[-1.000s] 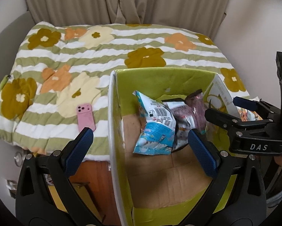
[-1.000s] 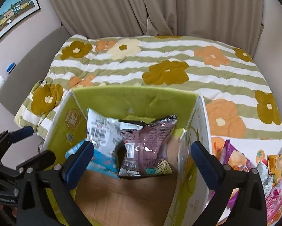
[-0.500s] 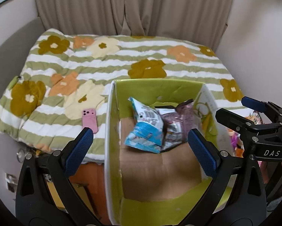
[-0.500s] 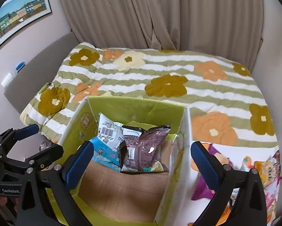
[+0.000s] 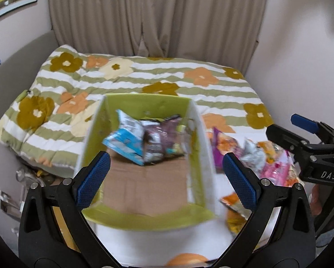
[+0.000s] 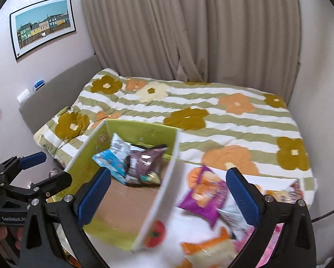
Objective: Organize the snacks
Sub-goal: 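Move both tools back toward the snack pile, then grasp the orange-cream packet with the left tool while the right tool grasps the pink packet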
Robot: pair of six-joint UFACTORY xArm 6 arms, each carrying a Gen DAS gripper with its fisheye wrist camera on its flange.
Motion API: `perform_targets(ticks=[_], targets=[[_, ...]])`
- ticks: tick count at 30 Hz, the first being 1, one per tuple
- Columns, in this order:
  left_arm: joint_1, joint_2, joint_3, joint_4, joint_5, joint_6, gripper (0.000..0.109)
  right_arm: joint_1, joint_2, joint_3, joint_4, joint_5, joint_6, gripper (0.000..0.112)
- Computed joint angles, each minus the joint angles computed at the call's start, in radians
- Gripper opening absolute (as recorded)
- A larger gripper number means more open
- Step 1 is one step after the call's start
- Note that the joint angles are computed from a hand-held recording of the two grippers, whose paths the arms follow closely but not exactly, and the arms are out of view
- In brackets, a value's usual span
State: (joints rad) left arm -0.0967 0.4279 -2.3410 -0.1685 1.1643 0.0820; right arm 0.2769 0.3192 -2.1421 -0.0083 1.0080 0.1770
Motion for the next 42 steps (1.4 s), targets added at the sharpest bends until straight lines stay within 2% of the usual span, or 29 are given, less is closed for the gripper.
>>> perform_targets(ticks=[4, 9, 16, 23, 29, 35, 42], targets=[[-0.074, -0.143, 0.223, 0.020, -0.091, -0.041, 0.100, -0.054, -0.179, 0.242, 0.019, -0.077, -0.029, 0.102], [-0.166, -0.250, 0.402, 0.043, -0.167, -0.087, 0.100, -0.133, -0.349, 0.458, 0.062, -0.124, -0.074, 0.102], [-0.279, -0.302, 0.537, 0.049, -0.221, -0.105, 0.100, -0.241, -0.504, 0.659, 0.116, -0.151, -0.153, 0.102], [-0.330, -0.219, 0.483, 0.024, -0.155, -0.016, 0.100, -0.315, -0.582, 0.793, 0.177, -0.155, -0.194, 0.102], [-0.339, -0.121, 0.405, -0.003, -0.064, 0.076, 0.100, -0.332, -0.583, 0.847, 0.190, -0.159, -0.161, 0.102], [-0.329, 0.009, 0.290, -0.030, 0.019, 0.154, 0.100, -0.327, -0.543, 0.870, 0.177, -0.165, -0.068, 0.102], [-0.335, 0.124, 0.196, -0.024, 0.048, 0.239, 0.100, -0.299, -0.473, 0.859, 0.073, -0.164, 0.082, 0.102]])
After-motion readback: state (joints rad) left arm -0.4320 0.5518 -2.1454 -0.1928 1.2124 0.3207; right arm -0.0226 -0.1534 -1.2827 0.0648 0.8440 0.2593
